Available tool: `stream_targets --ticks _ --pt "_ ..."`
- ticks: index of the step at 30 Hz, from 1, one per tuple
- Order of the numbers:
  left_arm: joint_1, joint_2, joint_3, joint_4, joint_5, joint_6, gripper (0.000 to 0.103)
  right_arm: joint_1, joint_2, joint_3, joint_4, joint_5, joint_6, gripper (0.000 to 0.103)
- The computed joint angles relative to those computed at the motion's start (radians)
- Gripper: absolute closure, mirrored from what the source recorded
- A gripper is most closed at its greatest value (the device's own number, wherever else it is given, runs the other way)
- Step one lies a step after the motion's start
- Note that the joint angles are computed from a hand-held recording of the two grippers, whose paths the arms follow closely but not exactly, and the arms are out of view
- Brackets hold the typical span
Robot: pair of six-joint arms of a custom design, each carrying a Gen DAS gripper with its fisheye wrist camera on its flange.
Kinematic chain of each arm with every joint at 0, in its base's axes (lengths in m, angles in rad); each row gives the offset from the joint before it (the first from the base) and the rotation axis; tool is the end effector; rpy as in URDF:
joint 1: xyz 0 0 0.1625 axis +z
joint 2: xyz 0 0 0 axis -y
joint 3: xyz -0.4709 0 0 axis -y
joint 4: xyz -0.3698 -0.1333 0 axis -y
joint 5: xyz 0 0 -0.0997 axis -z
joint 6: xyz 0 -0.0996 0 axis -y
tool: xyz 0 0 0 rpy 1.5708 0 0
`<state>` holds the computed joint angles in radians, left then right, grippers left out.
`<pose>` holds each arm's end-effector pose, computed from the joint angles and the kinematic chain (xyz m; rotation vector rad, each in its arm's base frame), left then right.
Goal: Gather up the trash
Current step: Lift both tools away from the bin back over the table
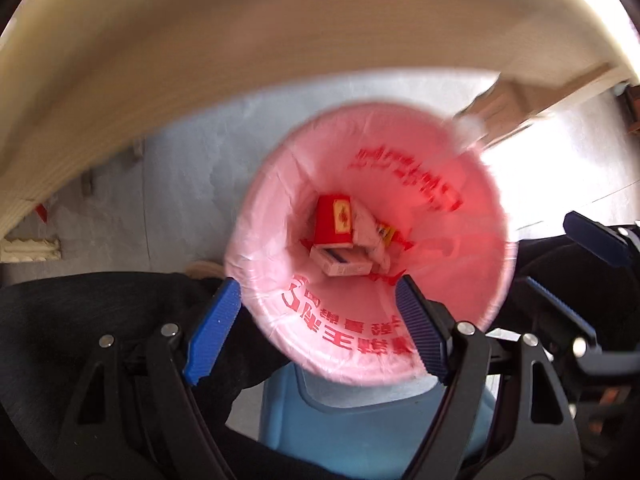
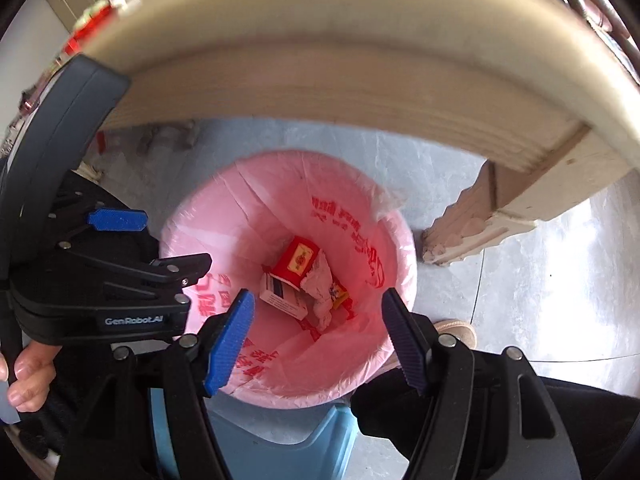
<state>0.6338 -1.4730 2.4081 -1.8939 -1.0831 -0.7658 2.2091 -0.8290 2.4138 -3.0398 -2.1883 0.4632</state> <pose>-0.1324 -0.3207 0.2043 0.3886 2.3477 0.0499 0.3006 -0.2783 0.0477 0.2690 -2.5269 0.2986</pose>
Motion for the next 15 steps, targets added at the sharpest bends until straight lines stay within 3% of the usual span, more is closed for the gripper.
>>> stream_targets --ticks 3,5,7,15 --pt "-0.076 -0.099 -0.057 0.092 0.008 -0.059 0.025 0.066 -0.087 -0.005 0.008 -0.04 0.016 0.031" --pt "-0.123 -0.127 -0.118 0.178 0.05 -0.116 0.022 0.108 -0.142 -0.025 0.02 -0.089 0.015 0.015" --pt "-0.152 -0.139 -0.19 0.242 0.092 -0.168 0.018 0.139 -0.188 -0.055 0.027 -0.135 0.002 0.009" --pt "-0.189 -0.081 -0.445 0.364 0.195 -0.269 0.017 0.181 -0.254 -0.223 0.026 -0.241 -0.187 0.007"
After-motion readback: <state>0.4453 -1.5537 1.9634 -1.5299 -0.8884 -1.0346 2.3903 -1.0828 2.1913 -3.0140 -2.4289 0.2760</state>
